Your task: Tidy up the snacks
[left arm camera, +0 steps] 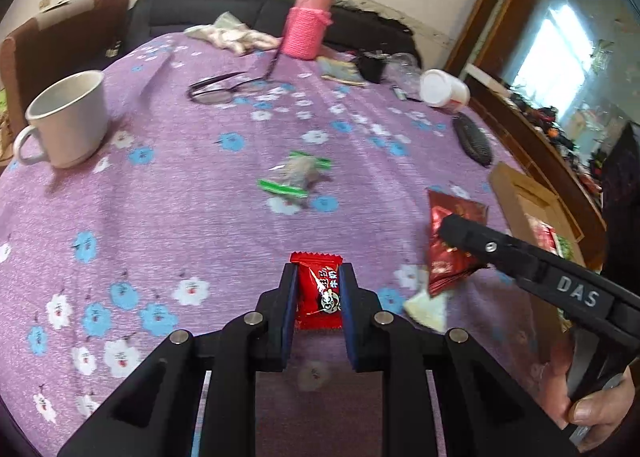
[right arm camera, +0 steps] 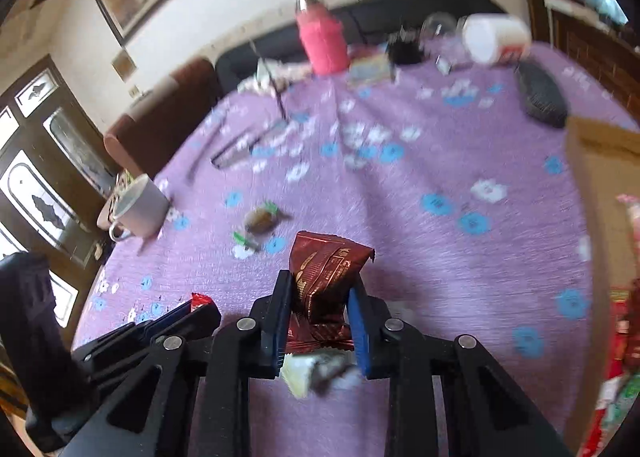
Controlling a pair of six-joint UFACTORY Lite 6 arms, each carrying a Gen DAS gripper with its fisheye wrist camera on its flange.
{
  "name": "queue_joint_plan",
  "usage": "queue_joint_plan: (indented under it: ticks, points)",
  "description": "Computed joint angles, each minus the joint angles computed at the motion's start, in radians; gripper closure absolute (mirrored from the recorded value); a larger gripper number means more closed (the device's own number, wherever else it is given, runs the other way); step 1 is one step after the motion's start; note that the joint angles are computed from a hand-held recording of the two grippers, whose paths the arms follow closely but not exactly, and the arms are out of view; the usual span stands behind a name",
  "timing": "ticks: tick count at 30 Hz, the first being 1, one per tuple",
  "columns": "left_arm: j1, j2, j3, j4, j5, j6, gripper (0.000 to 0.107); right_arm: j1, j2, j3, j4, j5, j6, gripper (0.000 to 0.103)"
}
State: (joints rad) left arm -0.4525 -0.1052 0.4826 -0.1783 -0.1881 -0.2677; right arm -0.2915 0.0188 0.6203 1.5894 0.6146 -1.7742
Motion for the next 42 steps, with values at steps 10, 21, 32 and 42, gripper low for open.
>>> queue_joint_plan:
  ticks: [10,21,32,42]
  points:
    - [-0.076,0.015,0.012,-0.115,-0.027,0.124,0.088,-0.117,-0.004,-0.031,0.066,0.107,-0.114,0.074]
    - [-0.094,0.008,0.002,-0.208,-0.036,0.206,0.088,-0.104,-0.038,-0.064,0.114,0.096,-0.164,0.074]
    - [-0.09,-0.011,-0.008,-0.179,-0.028,0.181,0.088,-0.122,0.007,-0.039,0.124,0.091,-0.157,0.074]
    - [-0.093,-0.014,-0.01,-0.161,-0.031,0.165,0.088,-0.126,0.033,-0.02,0.103,0.096,-0.135,0.074]
